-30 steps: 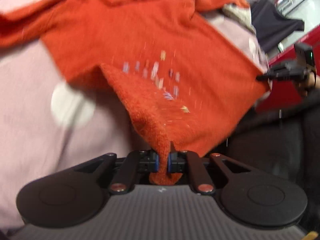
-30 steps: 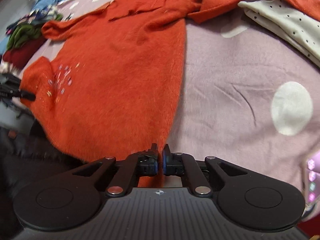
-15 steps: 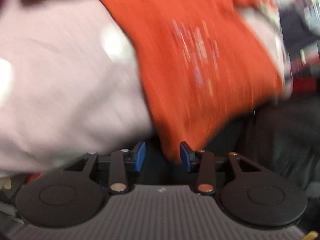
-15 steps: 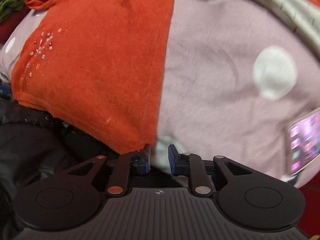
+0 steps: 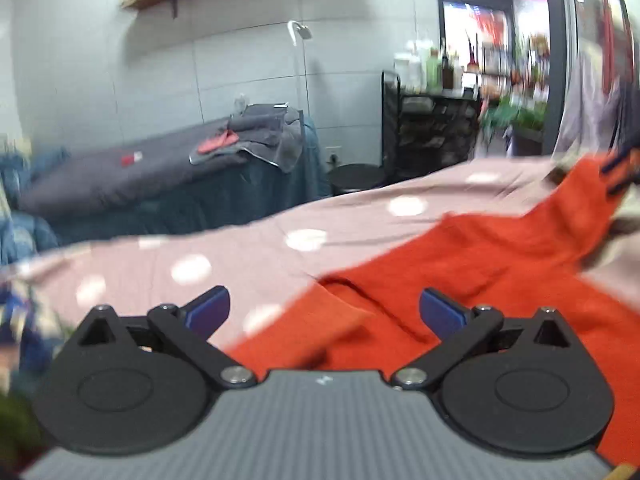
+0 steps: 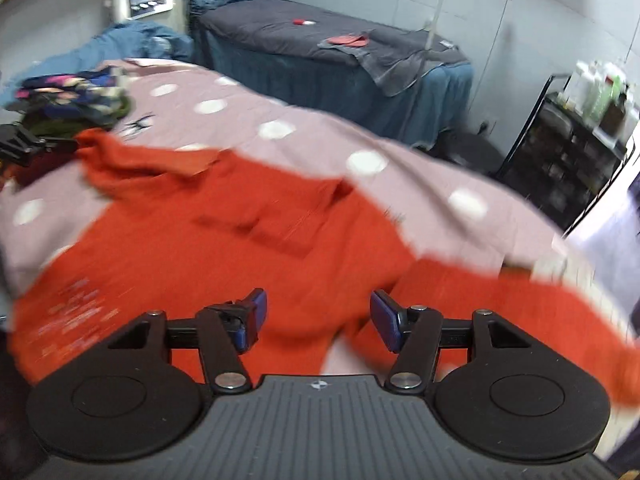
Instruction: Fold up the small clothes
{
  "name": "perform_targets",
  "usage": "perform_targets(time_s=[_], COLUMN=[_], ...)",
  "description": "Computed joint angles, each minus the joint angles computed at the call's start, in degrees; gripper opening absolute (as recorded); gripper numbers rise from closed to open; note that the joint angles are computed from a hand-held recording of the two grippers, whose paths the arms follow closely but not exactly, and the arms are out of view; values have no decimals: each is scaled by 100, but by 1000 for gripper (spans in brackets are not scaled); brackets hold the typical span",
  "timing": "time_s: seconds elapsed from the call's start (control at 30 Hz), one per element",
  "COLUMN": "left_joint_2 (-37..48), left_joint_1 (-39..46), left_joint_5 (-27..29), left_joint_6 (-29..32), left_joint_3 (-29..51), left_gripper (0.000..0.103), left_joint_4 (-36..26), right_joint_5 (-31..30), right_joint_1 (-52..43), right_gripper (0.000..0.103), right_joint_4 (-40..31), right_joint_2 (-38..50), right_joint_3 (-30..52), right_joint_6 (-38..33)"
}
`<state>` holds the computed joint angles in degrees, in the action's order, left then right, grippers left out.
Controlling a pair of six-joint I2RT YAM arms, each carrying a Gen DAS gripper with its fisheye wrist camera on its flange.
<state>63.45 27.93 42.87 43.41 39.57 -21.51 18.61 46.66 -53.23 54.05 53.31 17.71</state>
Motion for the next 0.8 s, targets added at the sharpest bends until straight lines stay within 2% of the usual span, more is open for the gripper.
perform_targets(time_s=[0.03,0.1,0.2,0.3,0.37,0.4,0.5,0.6,0.67,0.7,0.73,0.77,0.8], left_joint_2=[470,1428,2992,4038,4525,4749,5279,5678,5762,5786,5750,5726,5612], left_joint_1=[-392,-1004,-1595,-1821,-1885,-1923,-1996,-2108,-2035,-2016,-1997,-1995,-1991], left_joint_5=[-289,-675,-1084,-1336,-1314,-1363,-1255,-1450,-1146,-1045,-1015,-1001,-965], left_joint_6=[-180,-475,-553,-74,249,387,663,814,884,799,590,397,356], left_joint_3=[61,352,1236,1980,2510,2760,3316,3666,3723,3735,3702,3694,3545], left_gripper=[102,98,93,78,74,71,71,69,54,27,10,10,9], left_joint_4=[484,994,1019,772,266,77,-263,-436,-447,-367,-249,-168,17], right_joint_5=[-268,-976,-1135,-947,-942,-1049,-1372,-1819,-1799,-1890,-1983,-2052,-2204], right_joint_1=[-492,-1345,-1869,-2048,-2177,-2288,-2525,-2705,-2727,-2753,-2773,-2794,-2816], right_gripper=[92,86,84,83,83,79,77,79,86,85,80,57,12], right_joint_4=[522,1484,2425,2751,2967,2937,2918,2937,3001,3226,3380,3423,3414], right_joint_2=[276,827,2076,3077,3565,3808,4319,4656,4837,4775,4735,4742,4726], right_joint_3=[-107,-249,-60,425,606,729,949,1078,1092,930,834,835,836], right_joint_6=[-332,-963,-1320,-1554,-1686,-1730,-1824,-1963,-2015,-1963,-1934,-1942,-1966])
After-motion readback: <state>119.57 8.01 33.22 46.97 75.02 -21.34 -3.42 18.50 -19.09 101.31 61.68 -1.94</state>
